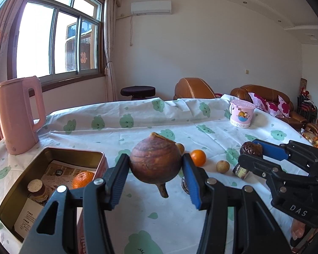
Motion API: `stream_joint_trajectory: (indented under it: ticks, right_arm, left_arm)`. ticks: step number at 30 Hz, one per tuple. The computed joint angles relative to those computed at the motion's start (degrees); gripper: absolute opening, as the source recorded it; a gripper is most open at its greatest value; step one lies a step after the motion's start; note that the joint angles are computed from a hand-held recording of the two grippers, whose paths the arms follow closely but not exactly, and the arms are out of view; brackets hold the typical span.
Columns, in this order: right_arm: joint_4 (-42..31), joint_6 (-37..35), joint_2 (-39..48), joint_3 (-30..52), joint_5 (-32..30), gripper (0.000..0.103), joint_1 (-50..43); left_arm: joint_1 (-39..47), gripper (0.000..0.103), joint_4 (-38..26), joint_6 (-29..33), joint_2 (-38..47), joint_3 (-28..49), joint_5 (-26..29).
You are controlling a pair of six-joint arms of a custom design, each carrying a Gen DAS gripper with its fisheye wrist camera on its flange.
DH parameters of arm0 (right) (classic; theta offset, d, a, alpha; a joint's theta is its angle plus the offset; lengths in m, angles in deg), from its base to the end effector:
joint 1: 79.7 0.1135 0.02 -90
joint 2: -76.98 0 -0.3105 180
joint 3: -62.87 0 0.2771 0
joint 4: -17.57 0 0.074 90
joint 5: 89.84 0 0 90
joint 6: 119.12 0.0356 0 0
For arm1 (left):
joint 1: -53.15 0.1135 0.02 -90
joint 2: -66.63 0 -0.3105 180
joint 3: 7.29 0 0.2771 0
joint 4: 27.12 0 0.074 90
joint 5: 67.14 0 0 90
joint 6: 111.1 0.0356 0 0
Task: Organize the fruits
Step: 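Lift the stemmed fruit with the left gripper while the right gripper lifts the dark fruit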
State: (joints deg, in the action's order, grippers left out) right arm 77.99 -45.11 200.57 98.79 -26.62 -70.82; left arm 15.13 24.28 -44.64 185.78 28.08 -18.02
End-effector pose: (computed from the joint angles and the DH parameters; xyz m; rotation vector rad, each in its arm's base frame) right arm 0.2911 0.0617 0.0468 -0.7118 1.8842 0.3982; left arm 0.2400 -0.1581 0.0552 -0.1506 1.9827 0.0755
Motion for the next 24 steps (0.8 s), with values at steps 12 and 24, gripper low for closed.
stream_joint_trajectory:
  ticks: [12, 24]
  right_arm:
    - [4.6, 1.6, 1.0, -1.2, -1.2, 0.038, -1.1]
    - [10.0, 3.3, 2.4, -2.6, -2.3, 0.038, -2.2]
  left_arm:
    - [-1.0, 0.053, 4.1, 0.2, 0.8, -1.4, -2.7]
    - [-1.9, 0.053, 6.8, 0.2, 1.6, -2.1, -5.6]
